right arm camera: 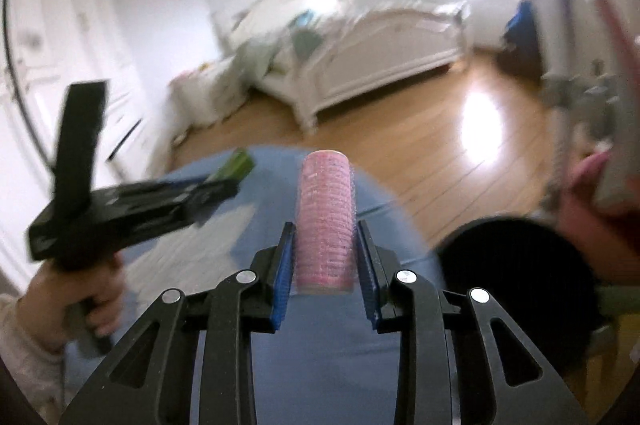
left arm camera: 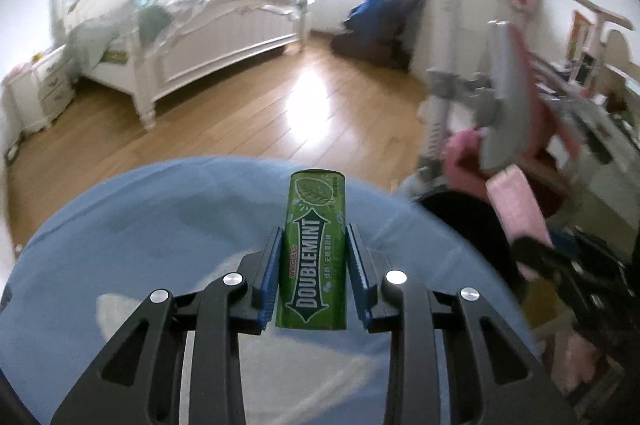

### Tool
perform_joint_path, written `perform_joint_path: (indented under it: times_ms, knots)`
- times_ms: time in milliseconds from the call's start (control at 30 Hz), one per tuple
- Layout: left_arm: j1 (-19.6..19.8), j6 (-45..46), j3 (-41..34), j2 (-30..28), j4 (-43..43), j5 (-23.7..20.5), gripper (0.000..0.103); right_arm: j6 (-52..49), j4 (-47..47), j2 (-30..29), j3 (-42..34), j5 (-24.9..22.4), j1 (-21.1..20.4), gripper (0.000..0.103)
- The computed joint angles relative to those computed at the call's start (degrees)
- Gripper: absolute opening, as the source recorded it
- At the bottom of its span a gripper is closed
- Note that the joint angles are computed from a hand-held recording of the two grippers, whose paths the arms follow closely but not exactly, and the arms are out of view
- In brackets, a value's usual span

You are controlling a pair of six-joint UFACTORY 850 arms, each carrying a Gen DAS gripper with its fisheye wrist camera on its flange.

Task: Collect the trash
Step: 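Carry both items over the black bin and open both grippers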

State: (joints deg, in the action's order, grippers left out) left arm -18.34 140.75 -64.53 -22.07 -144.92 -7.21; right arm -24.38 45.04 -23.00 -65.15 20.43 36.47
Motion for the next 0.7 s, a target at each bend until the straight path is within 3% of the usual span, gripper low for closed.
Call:
perform_joint_path:
  times_ms: [67,233,500,700]
  knots:
    - [-2.25,-1.55,-0.78,0.05,1.35,-0.66,0.031,-4.49,4.20,2.58,2.98,3.88,-0.88,0.030]
    - [-6.76,-15.25,-4.93,-2.88,14.19,-2.06,0.031,-3.06,4.19,6.46,8.52,7.16,-4.62,0.030]
    - [-11.21,-44.46,-13.08,-9.73,42.02,-1.59,0.031,0.80,0.35,7.15,12.31,7.85,-9.70,0.030]
    - [-13.03,-56.25,-15.45,-11.87,54.26,0.04,0.031,6.11,-4.79,6.06,13.04,7.29,-12.00,0.030]
